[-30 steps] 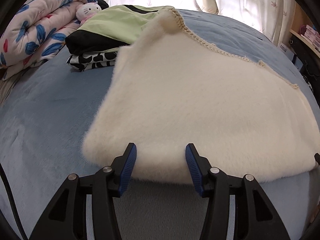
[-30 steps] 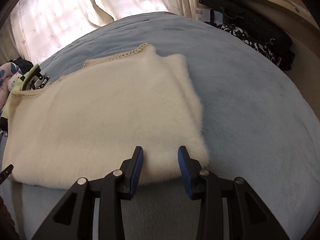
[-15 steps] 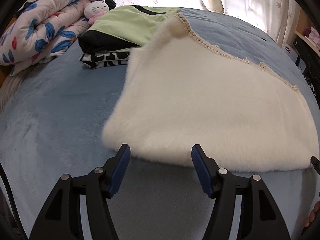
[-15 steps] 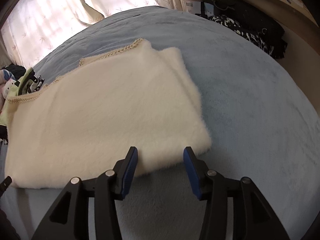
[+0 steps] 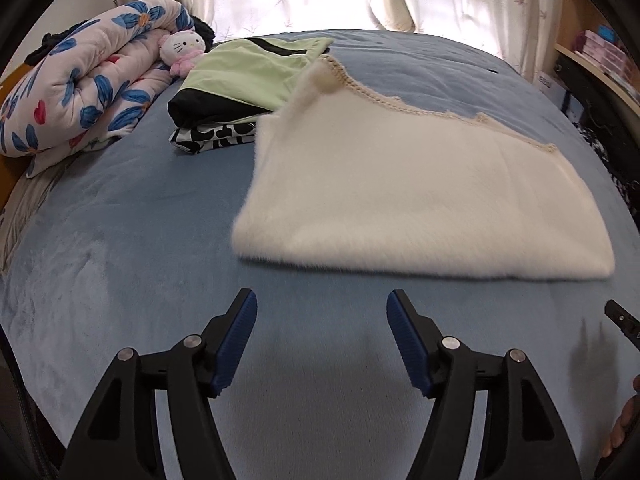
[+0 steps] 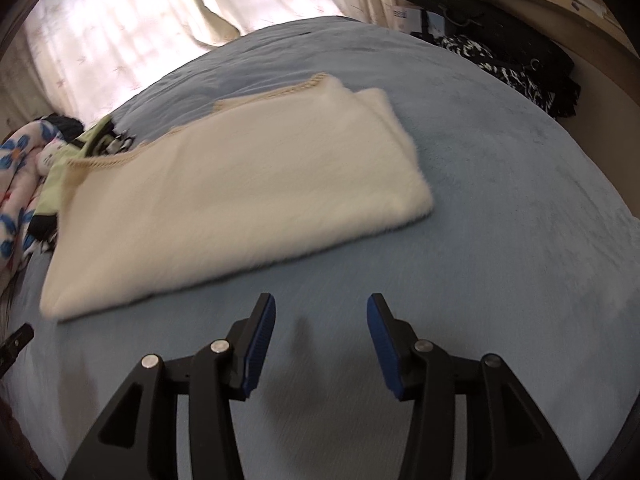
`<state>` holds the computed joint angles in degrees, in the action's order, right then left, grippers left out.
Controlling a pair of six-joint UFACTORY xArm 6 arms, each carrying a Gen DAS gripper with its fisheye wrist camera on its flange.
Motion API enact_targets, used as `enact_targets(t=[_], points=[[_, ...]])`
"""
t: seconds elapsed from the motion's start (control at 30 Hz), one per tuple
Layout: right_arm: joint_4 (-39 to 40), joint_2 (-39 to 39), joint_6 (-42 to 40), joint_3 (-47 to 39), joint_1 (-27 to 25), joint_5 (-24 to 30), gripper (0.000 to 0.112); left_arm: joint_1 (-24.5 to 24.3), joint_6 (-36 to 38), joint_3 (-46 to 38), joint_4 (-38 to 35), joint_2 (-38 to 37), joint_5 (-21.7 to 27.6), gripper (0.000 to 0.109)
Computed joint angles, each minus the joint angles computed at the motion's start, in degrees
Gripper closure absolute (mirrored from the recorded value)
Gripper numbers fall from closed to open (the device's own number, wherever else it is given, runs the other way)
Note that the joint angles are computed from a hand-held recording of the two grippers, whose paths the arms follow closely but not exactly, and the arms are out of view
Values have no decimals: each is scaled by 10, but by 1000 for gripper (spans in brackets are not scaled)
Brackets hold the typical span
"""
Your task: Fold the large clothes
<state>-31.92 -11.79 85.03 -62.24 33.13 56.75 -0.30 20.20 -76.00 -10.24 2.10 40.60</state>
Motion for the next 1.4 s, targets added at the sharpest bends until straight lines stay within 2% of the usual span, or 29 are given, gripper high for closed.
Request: enact_targets(t=[0.07, 0.23, 0.4, 0.5, 0.57, 0.8, 0.93, 1.13, 1.4], points=[[-10, 0, 1, -7, 17, 7, 64, 8, 28, 12, -42, -16, 23, 38], [-56, 10, 9, -35, 60, 47, 64, 43, 109, 18, -175, -27, 119, 38], [-91, 31, 9, -67, 87, 69, 64, 76, 133, 3, -261, -10, 200, 38], [-109, 56, -1, -92, 99, 76, 64, 88, 131, -9, -298, 10, 225, 38], [-117, 72, -5, -105, 104, 80, 64, 95, 133, -13, -322, 22, 228, 38], [-109, 130, -39, -139, 97, 33, 64, 111, 136, -34, -385, 77, 240, 38], [-108, 153, -45, -155, 89, 8, 64, 104, 136, -55, -407, 115, 225, 38], [-107, 180, -49, -167, 71, -24, 64, 82, 119, -139, -444, 203, 193, 38], [-101, 206, -53, -180, 42, -59, 64, 63, 51, -325, -450, 352, 180, 38]])
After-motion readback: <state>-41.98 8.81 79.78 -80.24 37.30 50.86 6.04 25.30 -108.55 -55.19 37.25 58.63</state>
